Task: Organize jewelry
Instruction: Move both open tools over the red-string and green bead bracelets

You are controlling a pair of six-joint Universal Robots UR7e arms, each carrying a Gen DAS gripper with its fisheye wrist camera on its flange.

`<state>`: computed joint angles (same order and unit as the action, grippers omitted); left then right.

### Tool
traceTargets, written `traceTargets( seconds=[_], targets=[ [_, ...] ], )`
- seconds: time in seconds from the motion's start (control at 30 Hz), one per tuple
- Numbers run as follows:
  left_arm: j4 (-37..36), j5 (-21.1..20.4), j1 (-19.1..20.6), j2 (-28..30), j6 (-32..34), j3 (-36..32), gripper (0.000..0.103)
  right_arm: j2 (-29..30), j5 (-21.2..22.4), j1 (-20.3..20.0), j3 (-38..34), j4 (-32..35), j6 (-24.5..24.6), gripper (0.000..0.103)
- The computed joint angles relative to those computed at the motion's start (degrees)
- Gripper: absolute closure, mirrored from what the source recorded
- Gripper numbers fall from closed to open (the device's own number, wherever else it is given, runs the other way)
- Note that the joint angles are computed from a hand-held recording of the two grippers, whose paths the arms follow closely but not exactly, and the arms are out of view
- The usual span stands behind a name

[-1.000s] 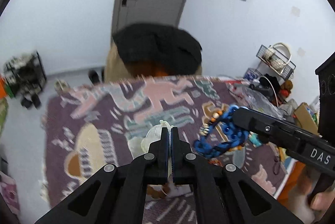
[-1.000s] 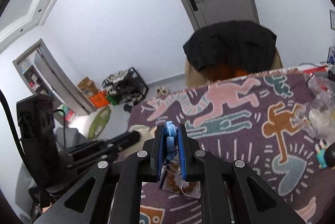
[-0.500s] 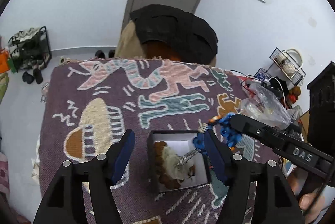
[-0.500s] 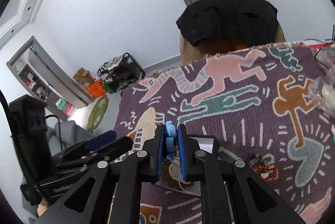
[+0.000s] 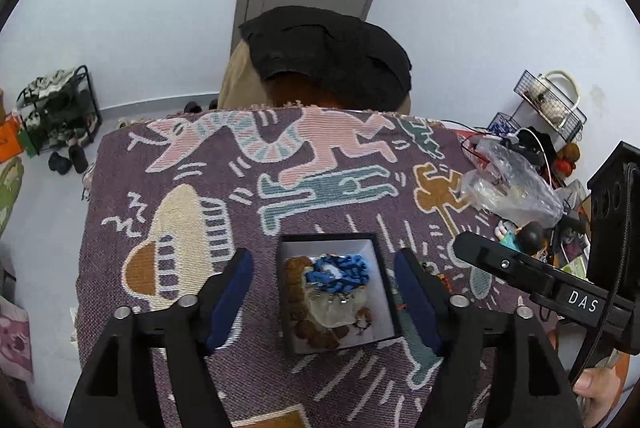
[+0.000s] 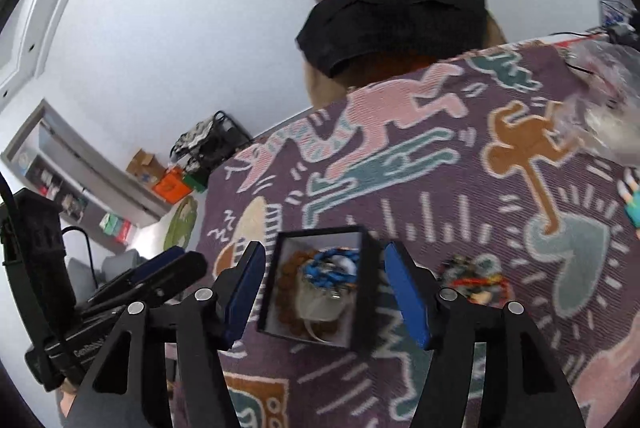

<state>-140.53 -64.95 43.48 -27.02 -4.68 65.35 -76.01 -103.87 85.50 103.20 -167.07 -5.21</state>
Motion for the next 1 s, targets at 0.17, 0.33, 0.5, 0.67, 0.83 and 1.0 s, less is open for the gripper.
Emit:
traceTargets(
  seconds=[0.17,0.33,0.5,0.67,0.83,1.0],
  targets=[
    [-1.67,0.08,-1.57,0.77,0.52,0.89,0.018,-4.21,2.51,-2.64,4.14,-2.77,0.93,0.020],
    [-1.29,-0.97,-2.58,1.85,-0.21,0.82,0.018,-8.06,5.82,-5.53,7.29,-4.35,1.70,0.011],
    [-1.76,-1.70,-3.69,2.76,-0.32,1.23,0.018,-10.50,6.49,-7.68,9.32,-5.23,1.11,0.011],
    [-1.58,-2.04,-4.62,3.95,0.13,1.06,0.018,-12.58,6.78,-9.92,11.12,-6.03,0.75,0.011],
    [-0.26,-2.85,-5.14,5.59,0.53,-0.05,0.022,-14.61,6.65,-12.39,12.97,-7.21,0.70,0.011],
    [2.73,-3.22,-5.54,7.84,1.07,-2.11,0.038,-16.54,8.97,-15.75,14.55,-7.23,0.48,0.011]
  ],
)
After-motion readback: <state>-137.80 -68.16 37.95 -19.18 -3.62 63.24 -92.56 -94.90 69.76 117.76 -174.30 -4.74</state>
